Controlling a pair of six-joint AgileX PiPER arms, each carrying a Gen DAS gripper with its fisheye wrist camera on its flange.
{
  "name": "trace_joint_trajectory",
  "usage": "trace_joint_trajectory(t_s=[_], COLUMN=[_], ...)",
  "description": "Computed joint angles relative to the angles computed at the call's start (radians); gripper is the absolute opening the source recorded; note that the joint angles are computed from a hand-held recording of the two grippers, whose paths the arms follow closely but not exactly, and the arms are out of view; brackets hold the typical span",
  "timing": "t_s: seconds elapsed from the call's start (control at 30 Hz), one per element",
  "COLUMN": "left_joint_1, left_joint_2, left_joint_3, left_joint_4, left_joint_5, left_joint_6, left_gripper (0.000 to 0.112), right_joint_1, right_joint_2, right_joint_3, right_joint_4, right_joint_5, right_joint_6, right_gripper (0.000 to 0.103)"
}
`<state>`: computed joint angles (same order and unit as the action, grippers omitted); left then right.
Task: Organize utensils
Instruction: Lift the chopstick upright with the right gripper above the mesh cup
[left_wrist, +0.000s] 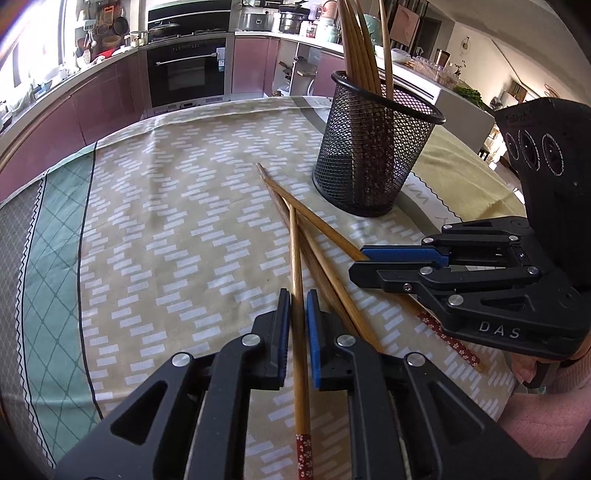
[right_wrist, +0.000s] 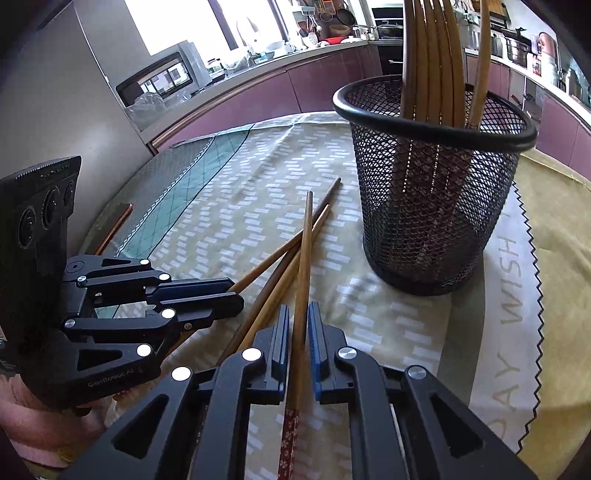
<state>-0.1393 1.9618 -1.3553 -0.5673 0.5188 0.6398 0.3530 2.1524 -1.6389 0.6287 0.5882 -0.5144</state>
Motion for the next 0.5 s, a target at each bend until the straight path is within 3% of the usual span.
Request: trace_joint_trajectory(t_s=[0.23,0.5], left_joint_1=[-0.013,0.018], left_joint_2=[0.010,-0.056], left_joint_3=[-0.027,0.013], left_joint_4=[0.047,-0.078], left_joint_5=[-0.002,0.021], left_joint_6=[-0.076,0.043], left_gripper=[0.008,0.008], right_joint_1=[-0.009,-0.036], right_joint_2=[-0.014,-0.102], right_joint_3=[0.023,0.125], right_joint_4=[0.041,0.199], right_joint_5=[-0.010,-0.041], right_joint_6=[-0.039,-0.208], right_gripper=[0.006,0.006])
